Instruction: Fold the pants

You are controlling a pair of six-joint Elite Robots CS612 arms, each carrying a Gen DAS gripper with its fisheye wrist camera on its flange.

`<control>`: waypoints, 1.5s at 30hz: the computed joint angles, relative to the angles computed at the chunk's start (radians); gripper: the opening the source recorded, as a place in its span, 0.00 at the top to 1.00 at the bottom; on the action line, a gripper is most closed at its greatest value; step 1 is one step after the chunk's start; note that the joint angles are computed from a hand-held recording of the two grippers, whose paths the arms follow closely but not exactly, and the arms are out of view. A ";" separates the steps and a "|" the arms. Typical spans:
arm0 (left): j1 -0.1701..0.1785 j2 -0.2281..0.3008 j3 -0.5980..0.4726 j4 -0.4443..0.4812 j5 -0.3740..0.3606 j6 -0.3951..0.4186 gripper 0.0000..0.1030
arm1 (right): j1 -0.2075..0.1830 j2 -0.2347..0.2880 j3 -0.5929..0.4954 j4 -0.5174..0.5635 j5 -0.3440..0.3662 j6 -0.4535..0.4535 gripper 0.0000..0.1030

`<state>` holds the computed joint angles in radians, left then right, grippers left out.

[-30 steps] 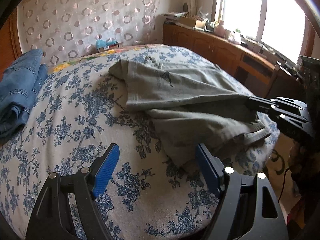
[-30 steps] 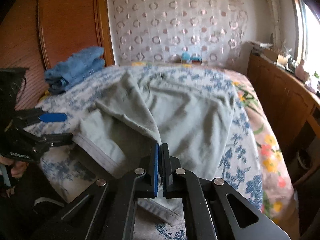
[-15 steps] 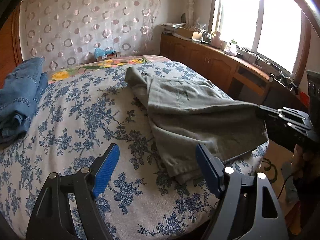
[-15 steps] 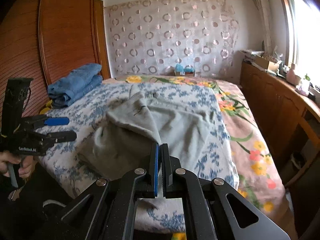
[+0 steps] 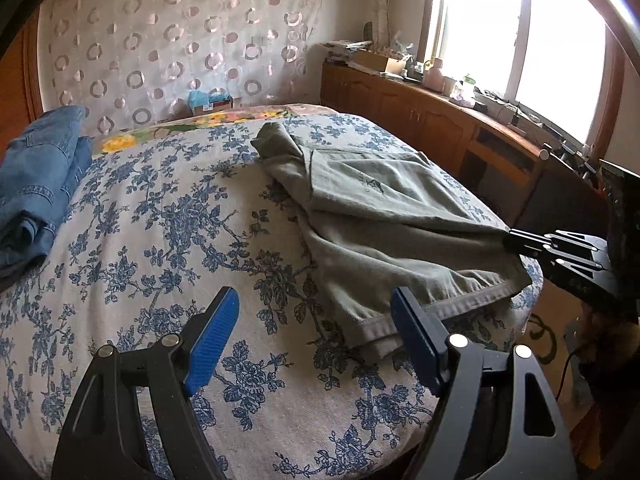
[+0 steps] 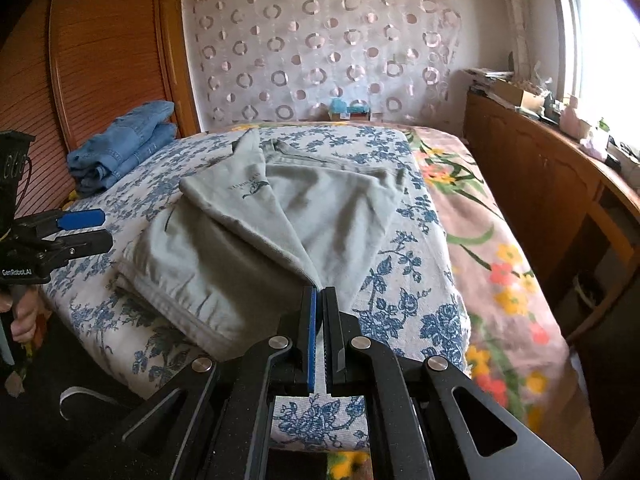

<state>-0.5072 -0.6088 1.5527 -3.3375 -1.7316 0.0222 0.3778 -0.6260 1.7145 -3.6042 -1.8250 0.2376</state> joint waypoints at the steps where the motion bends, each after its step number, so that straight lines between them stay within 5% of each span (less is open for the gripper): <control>1: 0.001 0.001 -0.001 -0.001 -0.002 -0.001 0.23 | 0.000 -0.001 0.002 -0.003 0.003 0.002 0.98; 15: 0.023 -0.003 -0.018 -0.029 -0.013 0.019 0.23 | 0.011 0.000 -0.054 -0.027 0.023 -0.043 0.73; 29: 0.041 0.033 -0.101 0.040 -0.007 0.063 0.23 | -0.009 0.053 -0.213 0.126 0.157 -0.106 0.72; 45: 0.056 0.080 -0.173 0.116 -0.034 0.059 0.23 | -0.017 0.058 -0.303 0.337 0.206 -0.152 0.72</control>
